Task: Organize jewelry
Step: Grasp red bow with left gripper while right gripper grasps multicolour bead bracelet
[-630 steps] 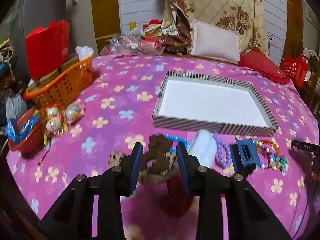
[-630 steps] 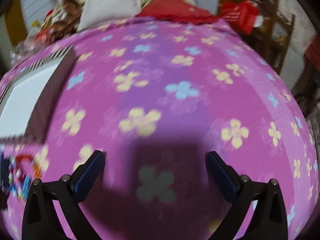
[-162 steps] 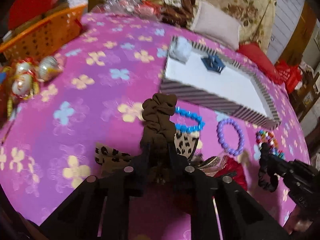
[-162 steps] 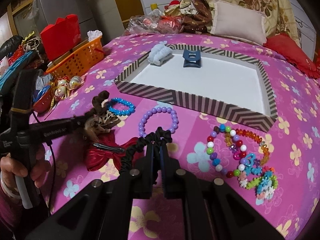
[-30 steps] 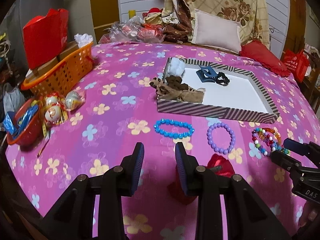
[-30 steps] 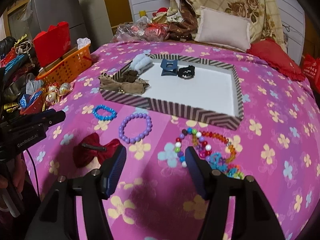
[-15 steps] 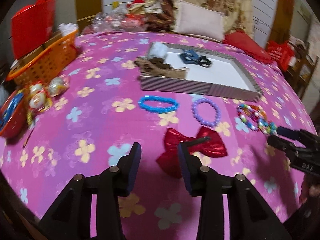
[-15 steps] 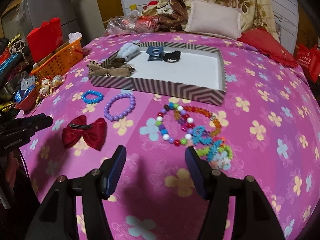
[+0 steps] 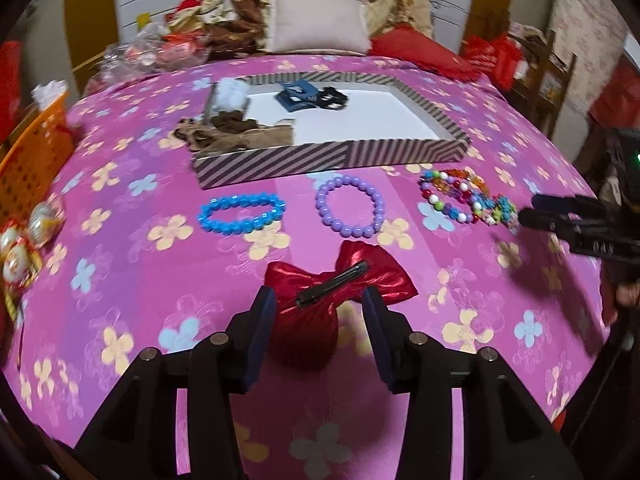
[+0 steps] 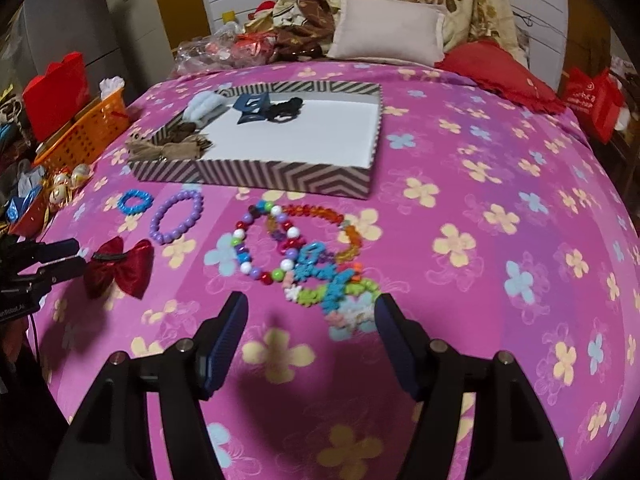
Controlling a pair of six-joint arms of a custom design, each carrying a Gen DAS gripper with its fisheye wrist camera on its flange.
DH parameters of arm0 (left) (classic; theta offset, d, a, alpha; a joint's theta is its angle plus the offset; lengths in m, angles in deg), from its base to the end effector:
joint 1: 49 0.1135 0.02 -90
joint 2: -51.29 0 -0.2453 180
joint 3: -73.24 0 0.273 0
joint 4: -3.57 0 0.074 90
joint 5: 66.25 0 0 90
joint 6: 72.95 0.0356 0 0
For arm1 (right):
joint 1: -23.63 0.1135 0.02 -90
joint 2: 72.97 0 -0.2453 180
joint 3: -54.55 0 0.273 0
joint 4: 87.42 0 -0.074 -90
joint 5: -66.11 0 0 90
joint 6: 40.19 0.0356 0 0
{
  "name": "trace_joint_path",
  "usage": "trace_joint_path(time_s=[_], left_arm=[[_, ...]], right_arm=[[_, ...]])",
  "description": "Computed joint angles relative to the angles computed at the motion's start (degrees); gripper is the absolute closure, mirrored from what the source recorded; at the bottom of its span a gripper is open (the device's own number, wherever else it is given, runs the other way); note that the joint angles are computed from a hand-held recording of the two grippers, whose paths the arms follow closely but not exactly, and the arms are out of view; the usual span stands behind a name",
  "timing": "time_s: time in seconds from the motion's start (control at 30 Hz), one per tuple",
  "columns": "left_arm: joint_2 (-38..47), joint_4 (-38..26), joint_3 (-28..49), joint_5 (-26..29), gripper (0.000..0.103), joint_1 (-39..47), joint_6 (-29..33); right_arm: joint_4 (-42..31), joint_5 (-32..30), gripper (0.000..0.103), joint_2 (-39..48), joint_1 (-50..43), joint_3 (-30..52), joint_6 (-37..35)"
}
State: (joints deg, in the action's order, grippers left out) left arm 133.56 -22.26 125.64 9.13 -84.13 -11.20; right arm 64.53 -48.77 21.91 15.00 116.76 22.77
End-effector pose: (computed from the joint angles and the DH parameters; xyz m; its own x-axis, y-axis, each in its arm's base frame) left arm 0.2381 -0.1566 0.1310 -0.8036 0.0054 -0.5951 0.0682 0.9942 -0.0831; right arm 0.3213 -0.0336 0.1178 -0.7375 -0.3052 -0.6024 -0.4520 0.8859 0.1045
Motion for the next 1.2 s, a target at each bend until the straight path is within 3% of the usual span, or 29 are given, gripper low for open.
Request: trace_joint_path(time_s=[0.43,0.7,0.97,1.13,1.17,1.2], left_arm=[[7.1,2.2,4.4,8.0,0.054,3.0,13.5],[9.1,-1.9,8.0,13.8,0.051,4.5,23.5],[14.2,-3.7,11.3,14.5,0.047,5.4,27.6],[14.9,-1.4,10.8,13.6,0.051,5.7,24.6],[15.0,-0.8,10.6,12.2,0.060,5.5,22.9],[15.1,-0.4,10.4,11.1,0.063,5.4,21.5]], right_arm=[[1.4,-0.2,0.034,2.2,0.7,1.0,0.1],[0.5,-1.2,0.034,4.2,0.6,2.7,0.8],[1.0,-0.7,0.034,4.5,2.2,3.0,0.8],[1.7,0.9,0.034,6.3,4.0,5.5,0.6],[2.5,1.7,0.039,6.8,4.8,5.8,0.4],[3.6,3.4,0.056,7.3,5.9,6.2,0.4]])
